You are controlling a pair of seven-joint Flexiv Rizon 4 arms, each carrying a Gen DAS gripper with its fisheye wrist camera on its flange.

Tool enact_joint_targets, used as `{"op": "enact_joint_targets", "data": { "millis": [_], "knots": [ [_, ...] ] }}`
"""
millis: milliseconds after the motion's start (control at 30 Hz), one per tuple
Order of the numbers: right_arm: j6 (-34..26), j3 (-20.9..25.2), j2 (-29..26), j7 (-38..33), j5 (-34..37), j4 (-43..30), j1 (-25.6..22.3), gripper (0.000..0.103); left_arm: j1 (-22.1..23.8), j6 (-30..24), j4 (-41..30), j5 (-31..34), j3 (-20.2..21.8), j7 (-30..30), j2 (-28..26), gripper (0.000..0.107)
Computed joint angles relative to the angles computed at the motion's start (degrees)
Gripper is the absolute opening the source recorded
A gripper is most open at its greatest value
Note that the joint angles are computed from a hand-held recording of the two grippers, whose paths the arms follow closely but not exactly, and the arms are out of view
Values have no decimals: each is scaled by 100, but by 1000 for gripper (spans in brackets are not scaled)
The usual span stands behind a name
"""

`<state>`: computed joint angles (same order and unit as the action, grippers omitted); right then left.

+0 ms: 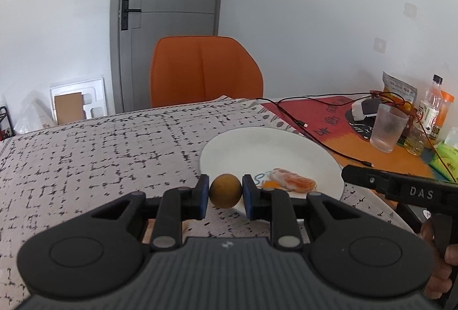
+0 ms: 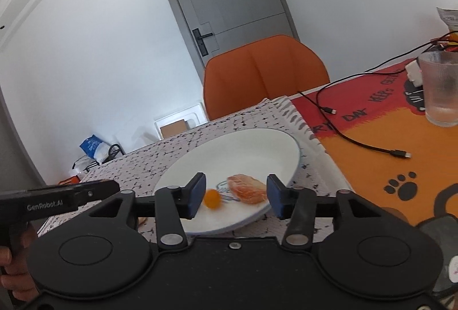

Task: Organize fruits
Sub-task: 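Open the right gripper to drop the mandarin in the bowl while the left gripper releases its fruit, then move both open grippers back toward the remaining fruit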

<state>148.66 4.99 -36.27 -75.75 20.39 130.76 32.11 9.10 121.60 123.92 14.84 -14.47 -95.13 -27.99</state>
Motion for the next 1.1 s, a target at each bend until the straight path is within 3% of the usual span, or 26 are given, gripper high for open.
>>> {"op": "enact_joint_targets", "data": {
  "millis": [433,500,633,767,1100],
  "knots": [
    [119,18,-43,97,97,99,-54,50,-121,-237,-428,-85,-226,245,-229,25],
    [111,15,-36,101,109,111,-45,50,-205,-222,-457,-142,-162,299,-217,33],
    [80,20,-25,117,116,105,-23,56,-677,2,-317,-558,370,492,-83,78],
    [17,26,-20,100,53,58,19,59,-765,269,-80,-832,670,482,78,86],
    [-133,28,25,-134,62,-93,285,81,-785,642,488,-1329,1174,578,399,94]
  ]
}}
